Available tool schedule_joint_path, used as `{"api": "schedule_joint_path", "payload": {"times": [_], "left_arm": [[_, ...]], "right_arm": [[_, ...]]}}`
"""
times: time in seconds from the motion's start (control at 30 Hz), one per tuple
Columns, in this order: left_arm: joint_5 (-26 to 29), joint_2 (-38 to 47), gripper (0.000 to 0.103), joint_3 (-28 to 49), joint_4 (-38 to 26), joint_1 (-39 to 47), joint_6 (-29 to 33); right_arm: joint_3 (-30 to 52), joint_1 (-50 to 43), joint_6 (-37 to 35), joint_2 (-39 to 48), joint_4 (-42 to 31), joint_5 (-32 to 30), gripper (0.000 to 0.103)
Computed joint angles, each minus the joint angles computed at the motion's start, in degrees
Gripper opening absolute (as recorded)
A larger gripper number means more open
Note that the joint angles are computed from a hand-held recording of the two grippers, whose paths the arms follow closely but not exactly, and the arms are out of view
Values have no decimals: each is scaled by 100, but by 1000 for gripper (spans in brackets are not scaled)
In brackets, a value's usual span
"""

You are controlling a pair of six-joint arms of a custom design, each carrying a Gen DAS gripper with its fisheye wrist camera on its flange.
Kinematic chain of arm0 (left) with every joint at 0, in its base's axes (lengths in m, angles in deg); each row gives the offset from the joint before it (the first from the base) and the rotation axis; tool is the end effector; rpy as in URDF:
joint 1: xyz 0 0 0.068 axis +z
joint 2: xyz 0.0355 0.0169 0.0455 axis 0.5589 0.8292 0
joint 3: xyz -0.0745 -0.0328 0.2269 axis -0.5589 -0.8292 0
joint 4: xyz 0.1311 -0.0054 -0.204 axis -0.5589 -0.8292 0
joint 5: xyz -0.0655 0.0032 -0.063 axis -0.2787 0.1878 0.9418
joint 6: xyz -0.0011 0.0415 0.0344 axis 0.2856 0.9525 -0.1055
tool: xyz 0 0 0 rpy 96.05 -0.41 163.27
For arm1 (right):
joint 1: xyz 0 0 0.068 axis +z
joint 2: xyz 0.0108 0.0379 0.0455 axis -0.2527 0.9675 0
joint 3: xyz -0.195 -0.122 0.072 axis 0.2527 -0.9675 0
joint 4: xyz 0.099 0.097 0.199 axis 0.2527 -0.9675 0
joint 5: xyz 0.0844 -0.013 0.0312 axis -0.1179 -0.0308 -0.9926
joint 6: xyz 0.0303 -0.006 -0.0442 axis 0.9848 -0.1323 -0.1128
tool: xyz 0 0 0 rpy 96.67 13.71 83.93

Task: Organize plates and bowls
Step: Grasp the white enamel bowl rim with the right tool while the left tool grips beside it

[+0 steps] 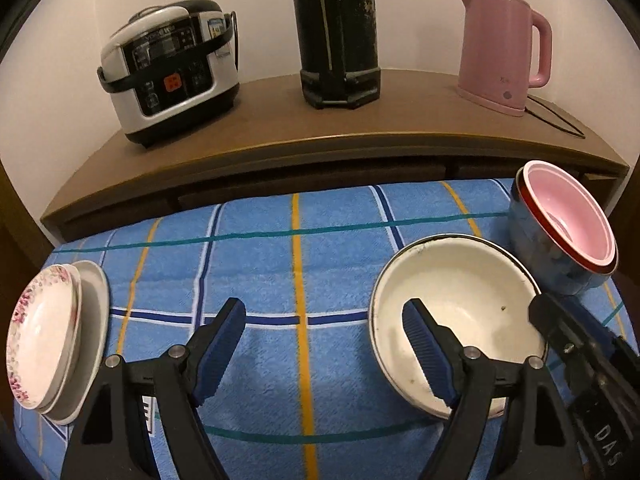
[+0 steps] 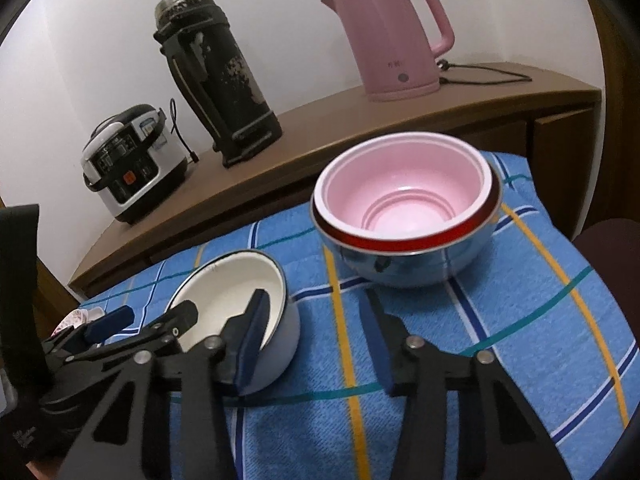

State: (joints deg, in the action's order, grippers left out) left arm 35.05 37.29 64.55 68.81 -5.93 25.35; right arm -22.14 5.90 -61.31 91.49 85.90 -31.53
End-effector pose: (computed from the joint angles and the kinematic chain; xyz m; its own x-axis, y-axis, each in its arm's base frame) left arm 0.2898 -0.2148 0.0978 -0.7097 -0.1526 -0.6878 -0.2718 0.9600 0.0675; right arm 0.2990 0.1183 0.0789 -0.6507 0.0737 -0.7557 -0.2890 0.8963 0.3363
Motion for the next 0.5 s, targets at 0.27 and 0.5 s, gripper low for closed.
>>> {"api": "schedule_joint_path", "payload": {"times": [0.27, 0.5], "left_arm": [[174, 110, 65, 173, 19, 95, 135], [668, 250, 48, 231, 119, 242, 125]], "right_arm": [[303, 137, -134, 127, -382, 10, 37], [486, 189, -217, 213, -561, -66, 25]]}}
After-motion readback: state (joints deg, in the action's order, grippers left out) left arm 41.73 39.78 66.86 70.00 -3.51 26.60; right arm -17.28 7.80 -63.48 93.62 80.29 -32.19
